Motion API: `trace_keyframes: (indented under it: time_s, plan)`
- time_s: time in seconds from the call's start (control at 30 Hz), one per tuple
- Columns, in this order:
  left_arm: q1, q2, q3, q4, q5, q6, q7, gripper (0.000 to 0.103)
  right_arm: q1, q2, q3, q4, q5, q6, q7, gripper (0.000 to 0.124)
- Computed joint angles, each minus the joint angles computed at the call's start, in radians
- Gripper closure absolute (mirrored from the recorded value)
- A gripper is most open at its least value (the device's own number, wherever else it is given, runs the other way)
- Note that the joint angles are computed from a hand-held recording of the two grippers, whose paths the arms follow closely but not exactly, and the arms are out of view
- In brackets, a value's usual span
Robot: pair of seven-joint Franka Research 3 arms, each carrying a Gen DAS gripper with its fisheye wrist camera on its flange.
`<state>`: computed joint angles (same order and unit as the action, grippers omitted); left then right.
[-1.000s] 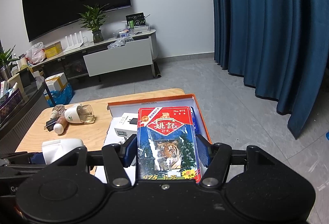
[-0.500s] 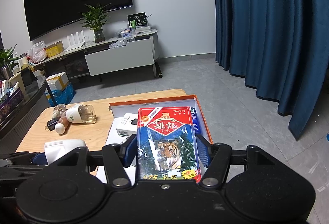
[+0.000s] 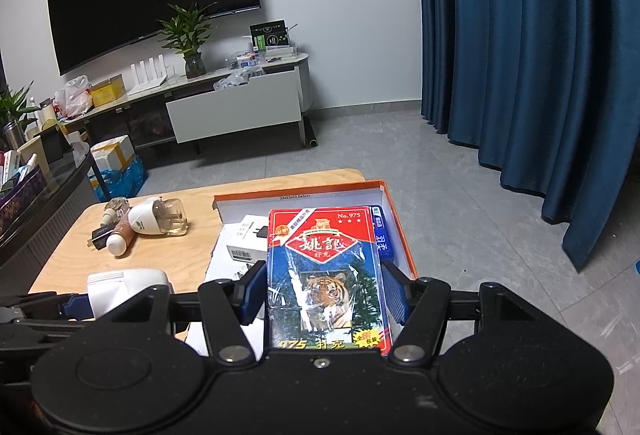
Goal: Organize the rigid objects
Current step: 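Hold the socket adapter and red box above the tray with both grippers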
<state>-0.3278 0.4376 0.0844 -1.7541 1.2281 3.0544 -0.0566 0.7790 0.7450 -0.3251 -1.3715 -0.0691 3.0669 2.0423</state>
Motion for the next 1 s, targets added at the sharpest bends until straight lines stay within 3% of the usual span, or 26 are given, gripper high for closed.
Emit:
trace_keyframes:
  time_s: [0.33,1.0]
  plan:
    - [-0.002,-0.002,0.001,-0.004,-0.003,0.000,0.000,0.028,-0.043,0.035,0.053,0.071,-0.015,-0.061,-0.026,0.052]
    - [-0.003,-0.001,0.001,-0.005,-0.006,0.001,0.002,0.028,-0.065,0.044,0.086,0.089,-0.032,-0.073,-0.036,0.052]
